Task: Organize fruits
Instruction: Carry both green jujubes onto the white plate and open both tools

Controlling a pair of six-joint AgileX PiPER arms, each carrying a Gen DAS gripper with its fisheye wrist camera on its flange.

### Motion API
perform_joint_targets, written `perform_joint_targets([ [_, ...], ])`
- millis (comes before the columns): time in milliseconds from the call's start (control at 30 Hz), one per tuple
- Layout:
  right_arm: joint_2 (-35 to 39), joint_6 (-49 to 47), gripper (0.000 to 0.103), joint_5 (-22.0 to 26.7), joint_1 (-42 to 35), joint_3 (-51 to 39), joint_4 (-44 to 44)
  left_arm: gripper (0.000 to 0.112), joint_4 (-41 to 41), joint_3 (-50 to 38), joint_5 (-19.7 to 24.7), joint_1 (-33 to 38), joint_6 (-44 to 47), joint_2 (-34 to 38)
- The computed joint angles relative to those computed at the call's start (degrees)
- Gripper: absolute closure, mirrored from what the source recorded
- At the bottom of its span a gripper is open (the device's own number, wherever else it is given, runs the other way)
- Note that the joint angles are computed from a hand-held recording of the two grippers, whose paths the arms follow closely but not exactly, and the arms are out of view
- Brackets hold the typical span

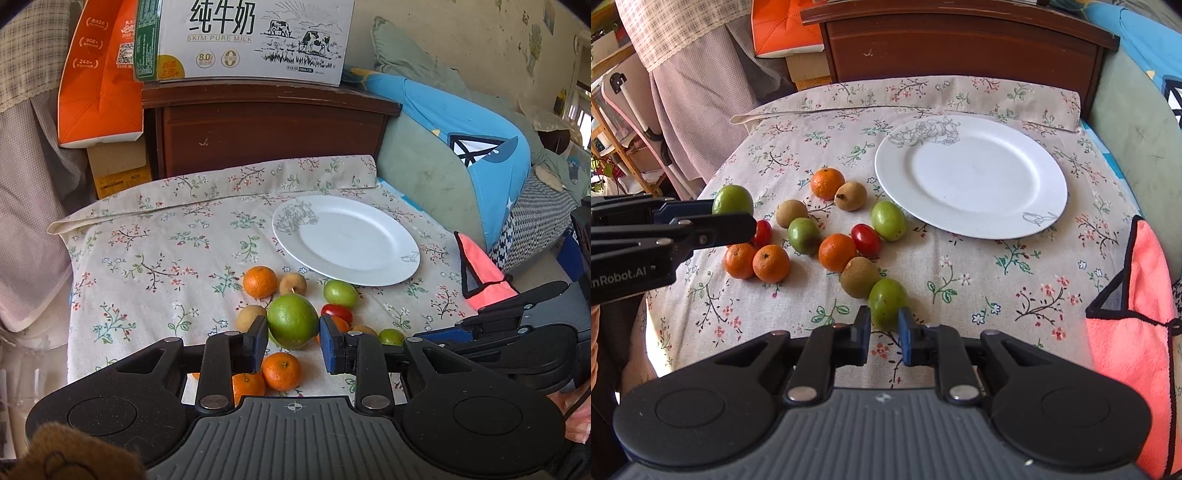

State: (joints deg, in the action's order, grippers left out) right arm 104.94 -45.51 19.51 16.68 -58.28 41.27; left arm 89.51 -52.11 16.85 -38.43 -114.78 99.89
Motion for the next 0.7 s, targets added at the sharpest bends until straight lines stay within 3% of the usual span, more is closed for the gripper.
perform_joint_targets([
  [133, 0.64, -1.89, 0.073, -0.29, 0.04, -0.42, 2.65, 0.085, -0.76, -1.24, -0.88, 0.91, 2.01, 0.69],
  [400, 4.57, 8.57, 0.077, 0.79, 0.8, -4.48, -7.94, 0.085, -5.67, -5.0, -4.63, 3.67, 10.25, 3.13],
  [700, 2.02, -2.74, 0.077, 1.27, -0.28, -4.51, 0.41, 0.085, -18.94, -11.6, -7.94, 6.95, 26.93, 7.28],
])
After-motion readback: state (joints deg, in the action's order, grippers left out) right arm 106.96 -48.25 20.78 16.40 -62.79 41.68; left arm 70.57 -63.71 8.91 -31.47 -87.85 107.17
